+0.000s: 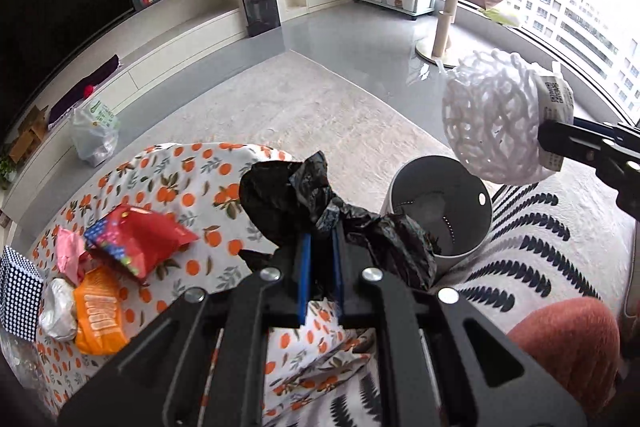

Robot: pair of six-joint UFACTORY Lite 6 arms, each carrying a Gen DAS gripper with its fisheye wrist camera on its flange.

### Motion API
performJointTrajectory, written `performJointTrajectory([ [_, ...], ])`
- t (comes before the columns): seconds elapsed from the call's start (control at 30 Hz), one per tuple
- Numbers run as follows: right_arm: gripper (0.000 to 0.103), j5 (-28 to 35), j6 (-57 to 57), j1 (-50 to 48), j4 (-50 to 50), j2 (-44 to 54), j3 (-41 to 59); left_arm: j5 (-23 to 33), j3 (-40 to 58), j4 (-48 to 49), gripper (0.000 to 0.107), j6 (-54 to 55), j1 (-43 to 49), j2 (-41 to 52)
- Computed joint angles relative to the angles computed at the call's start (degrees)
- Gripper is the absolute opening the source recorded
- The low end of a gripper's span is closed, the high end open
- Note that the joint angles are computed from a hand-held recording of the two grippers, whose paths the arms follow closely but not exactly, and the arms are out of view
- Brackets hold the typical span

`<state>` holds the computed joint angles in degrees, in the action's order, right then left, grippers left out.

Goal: Collect trash
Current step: 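Carry both bags to the grey bin and open both tools to drop them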

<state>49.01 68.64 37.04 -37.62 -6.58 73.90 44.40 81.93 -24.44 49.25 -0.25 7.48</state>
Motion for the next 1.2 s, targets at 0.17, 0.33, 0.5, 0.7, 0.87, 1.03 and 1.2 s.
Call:
performJointTrajectory([
  [0.17, 0.021, -6.06, -1.06, -10.85, 2.00, -5.84, -12.11, -5.58, 1.10, 7.57, 0.010, -11.15, -11.65, 5.46],
  [0.33, 0.021, -12.75, -4.07, -20.47, 5.59, -7.37, -20.78, -7.82, 7.25, 13.69, 0.010, -20.50, -18.76, 14.52],
  [0.5, 0.021, -18.42, -7.52, -26.46, 8.12, -4.14, -23.90, -9.01, 12.95, 17.39, 0.010, -26.53, -22.92, 23.03],
  [0.7, 0.021, -24.06, -11.67, -30.52, 12.39, 1.68, -24.52, -10.17, 18.29, 21.00, 0.010, -30.38, -25.79, 32.47],
  [0.87, 0.029, -26.32, -15.66, -33.05, 16.11, 7.45, -22.59, -9.89, 23.12, 20.97, 0.010, -31.11, -26.61, 39.41],
  [1.03, 0.036, -26.70, -15.05, -34.21, 15.54, 12.15, -20.83, -8.56, 27.93, 20.90, 0.022, -30.94, -27.90, 45.42],
  [1.2, 0.040, -25.58, -13.44, -33.74, 13.91, 13.88, -20.01, -11.29, 27.19, 23.86, 0.053, -31.71, -29.35, 46.98],
])
